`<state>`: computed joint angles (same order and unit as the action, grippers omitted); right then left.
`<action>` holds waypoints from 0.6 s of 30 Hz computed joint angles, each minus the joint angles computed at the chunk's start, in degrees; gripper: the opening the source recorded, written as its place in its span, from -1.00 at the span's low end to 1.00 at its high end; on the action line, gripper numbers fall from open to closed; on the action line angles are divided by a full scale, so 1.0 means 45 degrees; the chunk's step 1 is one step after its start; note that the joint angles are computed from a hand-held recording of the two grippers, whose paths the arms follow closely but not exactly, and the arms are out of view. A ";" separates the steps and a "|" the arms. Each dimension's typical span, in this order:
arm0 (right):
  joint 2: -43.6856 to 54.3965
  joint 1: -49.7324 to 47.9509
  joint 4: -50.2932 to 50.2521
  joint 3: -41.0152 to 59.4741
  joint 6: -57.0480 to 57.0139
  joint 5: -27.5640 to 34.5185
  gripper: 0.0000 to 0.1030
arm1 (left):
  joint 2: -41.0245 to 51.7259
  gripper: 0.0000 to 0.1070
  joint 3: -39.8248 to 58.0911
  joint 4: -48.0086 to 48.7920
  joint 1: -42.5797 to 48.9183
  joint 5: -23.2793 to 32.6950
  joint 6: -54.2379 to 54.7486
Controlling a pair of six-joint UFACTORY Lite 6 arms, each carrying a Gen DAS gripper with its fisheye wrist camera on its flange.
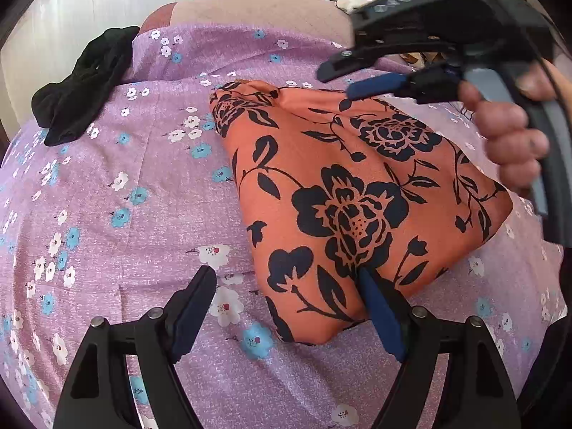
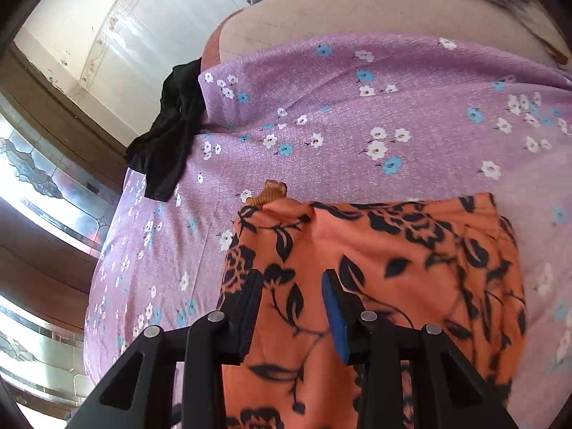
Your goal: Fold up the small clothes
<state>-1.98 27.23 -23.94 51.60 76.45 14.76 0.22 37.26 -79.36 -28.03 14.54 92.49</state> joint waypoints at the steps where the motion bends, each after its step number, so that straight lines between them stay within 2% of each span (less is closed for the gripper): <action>1: -0.0872 0.0416 -0.0906 -0.0622 0.1205 0.0481 -0.26 | -0.0061 0.53 -0.0041 -0.0036 -0.0053 -0.0088 0.0012; 4: -0.3093 0.1891 -0.2657 -0.2238 0.4233 0.2194 -0.26 | -0.0224 0.53 -0.0181 -0.0420 -0.0276 -0.0405 0.0310; 7: -0.4603 0.2820 -0.3167 -0.3656 0.6071 0.2980 -0.26 | -0.0381 0.53 -0.0331 -0.0880 -0.0474 -0.0658 0.0672; 9: -0.4970 0.2907 -0.3300 -0.4612 0.7010 0.2632 -0.26 | -0.0417 0.53 -0.0418 -0.1370 -0.0534 -0.0725 0.1157; 11: -0.4894 0.2436 -0.3655 -0.5626 0.7739 0.1187 -0.26 | -0.0334 0.53 -0.0428 -0.1771 -0.0504 -0.0698 0.1619; 12: -0.4806 0.2386 -0.4595 -0.5944 0.8615 0.0802 -0.26 | -0.0352 0.53 -0.0478 -0.2011 -0.0524 -0.0713 0.1837; 14: -0.4832 0.2569 -0.5706 -0.6065 0.9679 0.0849 -0.26 | -0.0300 0.54 -0.0469 -0.2253 -0.0498 -0.0720 0.2127; 18: -0.5745 0.2891 -0.5514 -0.6223 0.9300 0.1322 -0.26 | -0.0252 0.54 0.0035 0.0694 -0.0232 -0.0226 -0.0674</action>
